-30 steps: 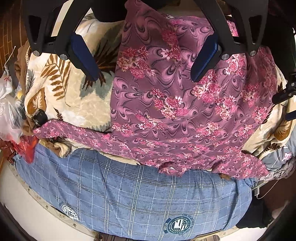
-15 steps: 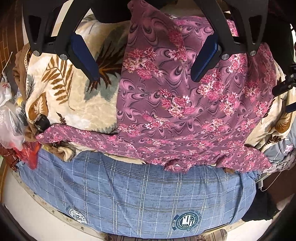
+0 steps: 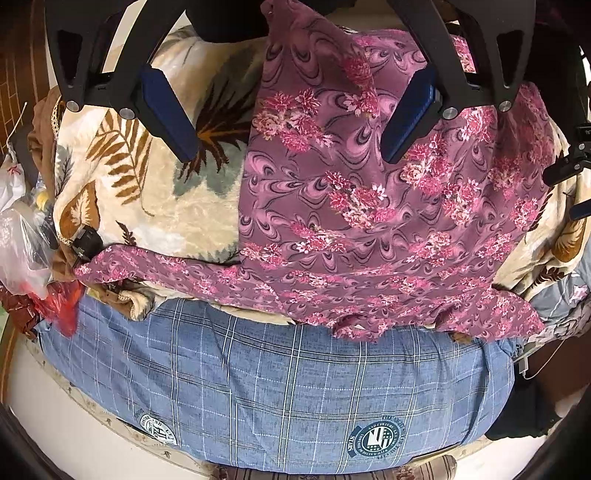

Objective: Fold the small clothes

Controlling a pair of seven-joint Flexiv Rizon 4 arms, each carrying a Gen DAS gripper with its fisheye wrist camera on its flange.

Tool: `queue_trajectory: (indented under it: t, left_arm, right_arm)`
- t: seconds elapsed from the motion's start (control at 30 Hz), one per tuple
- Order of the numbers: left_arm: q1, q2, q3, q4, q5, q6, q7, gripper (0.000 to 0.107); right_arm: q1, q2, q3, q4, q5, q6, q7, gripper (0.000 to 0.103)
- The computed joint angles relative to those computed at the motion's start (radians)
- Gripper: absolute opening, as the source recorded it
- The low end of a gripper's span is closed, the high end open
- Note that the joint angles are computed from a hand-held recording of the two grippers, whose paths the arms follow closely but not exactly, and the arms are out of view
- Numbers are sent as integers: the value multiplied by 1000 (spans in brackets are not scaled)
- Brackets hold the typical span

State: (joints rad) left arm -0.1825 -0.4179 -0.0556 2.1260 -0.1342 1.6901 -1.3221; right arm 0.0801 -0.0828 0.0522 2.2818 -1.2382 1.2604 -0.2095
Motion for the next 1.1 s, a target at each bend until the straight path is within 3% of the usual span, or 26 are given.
queue_trajectory:
  t: [0.87,0.93,1.1]
  left_arm:
    - [32,-11,-31,-20,-11,-44,20,103]
    - [68,-9,-63,-20,-24,-58,30,103]
    - [99,-8,-33,-35,-60,-83,9,103]
  right_arm:
    - [19,-23,-3,-14,49,11,-67,99]
    - [13,-25,-10,-14,52,27,-53,99]
    - [-13,-24,-20,3,195,7,-87,98]
